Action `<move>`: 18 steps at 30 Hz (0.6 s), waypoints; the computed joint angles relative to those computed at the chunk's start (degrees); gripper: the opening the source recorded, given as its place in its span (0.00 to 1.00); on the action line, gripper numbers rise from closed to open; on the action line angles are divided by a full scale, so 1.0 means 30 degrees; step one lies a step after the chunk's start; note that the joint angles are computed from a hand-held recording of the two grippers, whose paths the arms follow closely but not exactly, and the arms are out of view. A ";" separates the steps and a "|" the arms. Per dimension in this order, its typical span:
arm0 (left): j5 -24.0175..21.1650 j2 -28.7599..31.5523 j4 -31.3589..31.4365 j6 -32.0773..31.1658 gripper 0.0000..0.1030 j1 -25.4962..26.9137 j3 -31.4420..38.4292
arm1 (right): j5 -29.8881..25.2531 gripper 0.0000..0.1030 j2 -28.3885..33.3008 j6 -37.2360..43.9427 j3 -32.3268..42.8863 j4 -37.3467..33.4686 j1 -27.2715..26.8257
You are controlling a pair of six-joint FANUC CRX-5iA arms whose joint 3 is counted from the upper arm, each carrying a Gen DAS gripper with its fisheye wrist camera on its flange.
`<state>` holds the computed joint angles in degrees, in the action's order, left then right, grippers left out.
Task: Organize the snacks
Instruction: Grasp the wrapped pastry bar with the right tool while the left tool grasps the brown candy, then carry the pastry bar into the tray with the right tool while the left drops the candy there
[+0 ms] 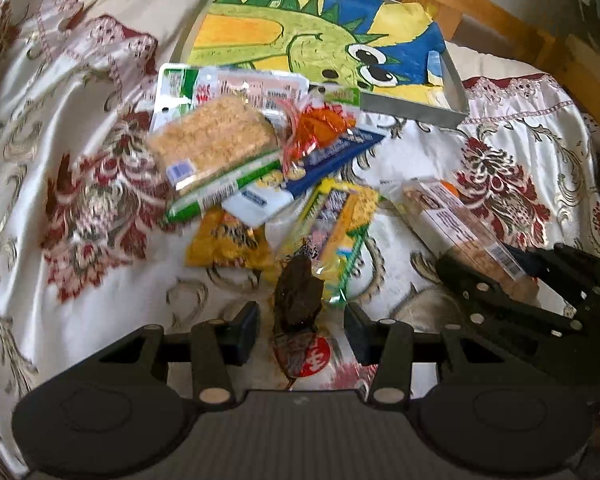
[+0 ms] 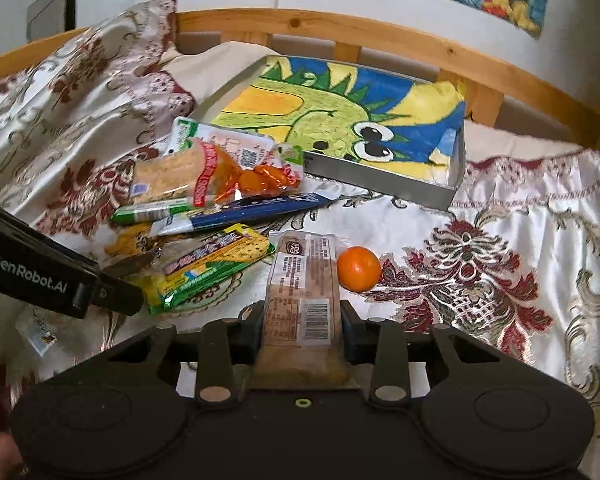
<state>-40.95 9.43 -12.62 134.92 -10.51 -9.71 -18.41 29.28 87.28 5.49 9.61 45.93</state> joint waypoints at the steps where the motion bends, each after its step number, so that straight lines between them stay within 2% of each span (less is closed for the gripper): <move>1: 0.0152 -0.0044 0.0016 0.0209 0.49 -0.0049 -0.0147 | 0.0232 0.37 -0.0060 -0.0185 -0.0306 0.0587 0.0054; 4: 0.0070 0.0050 -0.0103 0.1287 0.49 -0.0184 -0.0081 | 0.0474 0.37 -0.0039 -0.0495 -0.0680 0.1651 0.0133; 6: 0.0032 0.0042 0.0638 0.1403 0.49 0.0093 -0.0072 | -0.0237 0.37 0.0056 0.0143 -0.0095 0.0696 0.0089; 9: 0.0543 -0.0099 0.2856 0.0349 0.49 0.0901 -0.0588 | -0.1908 0.37 0.0280 0.1695 0.1349 -0.2005 -0.0231; 12: -0.0081 0.0276 0.2902 -0.0651 0.49 0.0975 -0.0080 | -0.2625 0.38 0.0488 0.2681 0.2084 -0.3676 -0.0550; 15: -0.0350 0.0458 0.3253 -0.2024 0.49 0.1126 -0.0062 | -0.3108 0.38 0.0832 0.3211 0.2571 -0.3912 -0.0610; 18: -0.0059 0.0425 0.4336 -0.4485 0.49 0.1468 -0.0440 | -0.3719 0.38 0.0905 0.4490 0.2910 -0.3758 -0.0559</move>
<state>-41.13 10.71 0.39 121.46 -6.11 -11.03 -29.56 31.99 100.75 14.22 -1.67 44.26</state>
